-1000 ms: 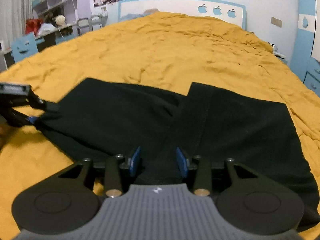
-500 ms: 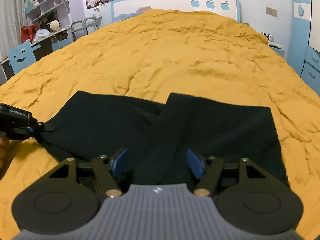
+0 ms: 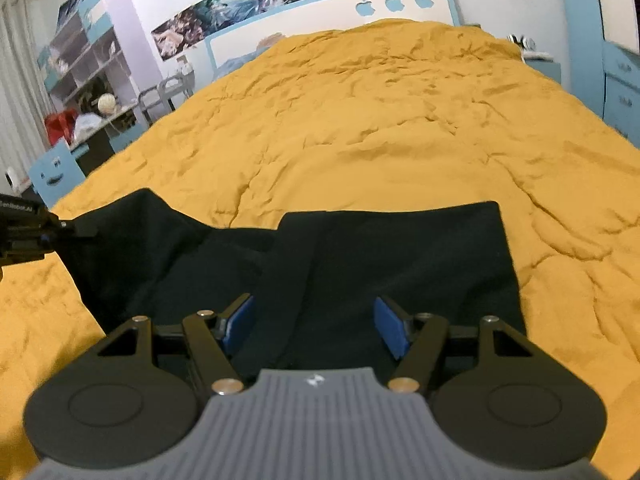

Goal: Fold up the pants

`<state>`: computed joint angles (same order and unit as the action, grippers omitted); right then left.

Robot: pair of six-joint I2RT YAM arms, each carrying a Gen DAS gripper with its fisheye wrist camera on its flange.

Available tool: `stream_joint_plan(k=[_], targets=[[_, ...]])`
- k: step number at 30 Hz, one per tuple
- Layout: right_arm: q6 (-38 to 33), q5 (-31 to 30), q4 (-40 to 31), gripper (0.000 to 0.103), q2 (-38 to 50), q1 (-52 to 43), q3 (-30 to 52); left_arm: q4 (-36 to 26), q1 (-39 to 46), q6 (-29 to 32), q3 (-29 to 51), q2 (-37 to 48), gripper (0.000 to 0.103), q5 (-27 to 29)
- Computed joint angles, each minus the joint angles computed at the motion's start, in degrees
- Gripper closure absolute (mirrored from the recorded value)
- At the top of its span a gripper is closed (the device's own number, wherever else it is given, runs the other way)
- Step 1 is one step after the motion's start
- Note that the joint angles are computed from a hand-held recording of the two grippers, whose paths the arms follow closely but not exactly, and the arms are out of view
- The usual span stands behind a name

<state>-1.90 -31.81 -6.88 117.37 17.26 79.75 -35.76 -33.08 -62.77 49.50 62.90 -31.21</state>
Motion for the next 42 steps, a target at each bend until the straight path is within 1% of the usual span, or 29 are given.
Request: stream_joint_plan(k=[2,6,12,18,21,25,28,29,30,32,33,34,35,36,37,39,40,41,42], targets=[[0.4,-0.6,-0.4,0.041,0.1,-0.7,0.3,-1.6,-1.5,-0.1,3.4,2.3,0.092,-1.6],[1.4,-4.2,-3.0,0.041,1.3,-4.7,1.9,-5.0,-4.8,-0.6,10.8,8.2,0.092,-4.8],[2.2,-7.5,-5.3,0.041,3.1,-9.5,4.0,-8.5,-7.7,-0.6,21.0,18.3,0.092,-7.2],[1.7,-9.4,-6.0,0.041,3.5,-13.1,4.8,-5.1,-11.2,4.1,29.8,27.5,0.092,-8.2],[2.7,-10.4,-5.8,0.041,4.0,-15.8,5.1,-2.4,-13.1,7.6,34.2,32.8,0.092,-8.5],[2.0,-10.5,-7.0,0.041,4.8,-17.6,6.4,1.3,-14.8,11.0,39.3,40.5,0.092,-7.0],[2.2,-10.7,-7.6,0.041,5.5,-18.6,7.4,2.5,-15.9,13.9,43.4,45.6,0.093,-6.4],[2.2,-11.0,-7.9,0.041,5.8,-18.9,7.9,2.5,-16.5,14.4,44.9,47.1,0.094,-6.5],[2.2,-11.0,-7.9,0.041,5.8,-18.9,7.9,3.1,-16.8,15.3,46.1,48.3,0.103,-6.3],[2.3,-12.3,-9.1,0.041,6.7,-19.7,9.8,8.3,-17.6,18.4,45.9,49.3,0.103,-5.1],[2.6,-13.0,-9.7,0.041,7.3,-20.0,10.7,7.0,-18.0,19.5,48.8,51.4,0.103,-5.4],[3.1,-13.5,-10.1,0.041,7.9,-20.4,11.6,2.1,-18.4,20.2,54.5,55.5,0.103,-6.4],[3.6,-13.6,-10.2,0.041,8.1,-20.5,11.9,-1.2,-18.1,20.0,58.1,58.2,0.103,-5.3],[3.9,-13.7,-10.6,0.041,8.7,-20.7,12.7,-2.6,-17.9,19.2,59.3,59.5,0.103,-3.9],[4.0,-13.8,-10.8,0.041,9.1,-20.8,13.1,-2.1,-17.9,18.2,58.1,59.2,0.103,-3.6],[4.2,-14.9,-11.2,0.04,9.6,-20.8,13.4,0.0,-18.0,16.3,52.3,55.7,0.089,-5.5],[4.0,-15.7,-11.5,0.04,9.9,-20.7,13.6,1.1,-18.0,14.7,48.1,52.8,0.086,-7.3],[3.6,-16.5,-11.8,0.04,10.1,-20.5,13.9,1.8,-17.6,12.9,43.9,49.8,0.079,-8.6],[3.1,-17.2,-12.4,0.04,10.4,-20.0,14.2,2.2,-17.1,11.2,40.2,47.1,0.073,-9.0]])
